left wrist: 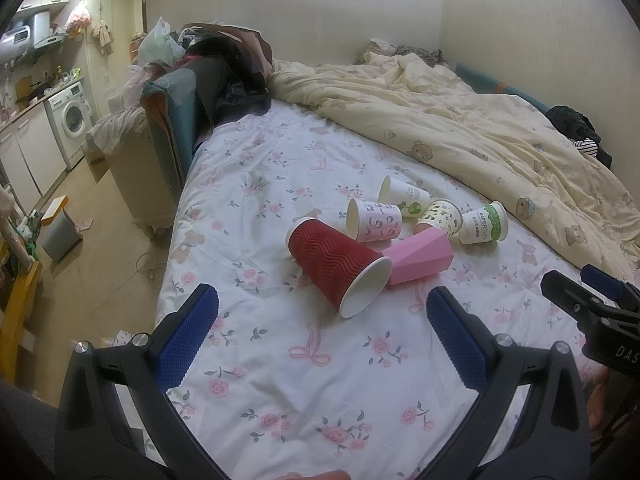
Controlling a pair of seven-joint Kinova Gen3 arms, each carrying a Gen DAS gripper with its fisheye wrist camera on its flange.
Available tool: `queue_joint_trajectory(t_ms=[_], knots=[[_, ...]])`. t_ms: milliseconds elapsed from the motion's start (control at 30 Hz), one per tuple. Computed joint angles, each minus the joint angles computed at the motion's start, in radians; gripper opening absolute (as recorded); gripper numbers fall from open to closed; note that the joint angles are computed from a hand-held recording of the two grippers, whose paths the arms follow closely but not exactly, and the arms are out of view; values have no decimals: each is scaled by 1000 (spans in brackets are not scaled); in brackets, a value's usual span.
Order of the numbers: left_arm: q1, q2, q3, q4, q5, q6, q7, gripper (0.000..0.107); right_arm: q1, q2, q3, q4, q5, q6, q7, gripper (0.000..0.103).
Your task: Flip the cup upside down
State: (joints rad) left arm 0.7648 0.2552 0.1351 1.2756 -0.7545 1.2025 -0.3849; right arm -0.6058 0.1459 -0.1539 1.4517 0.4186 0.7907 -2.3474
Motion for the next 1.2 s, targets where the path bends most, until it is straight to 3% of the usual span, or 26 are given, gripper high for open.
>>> queue_joint_trajectory(t_ms=[800,1200], knots=[[-11,-10,0,0,1,2,-3,103,1,6,3,-4,-8,2,12,103],[-38,13,-7,-70,58,28,-58,103,31,18,-3,-46,-95,8,120,103]])
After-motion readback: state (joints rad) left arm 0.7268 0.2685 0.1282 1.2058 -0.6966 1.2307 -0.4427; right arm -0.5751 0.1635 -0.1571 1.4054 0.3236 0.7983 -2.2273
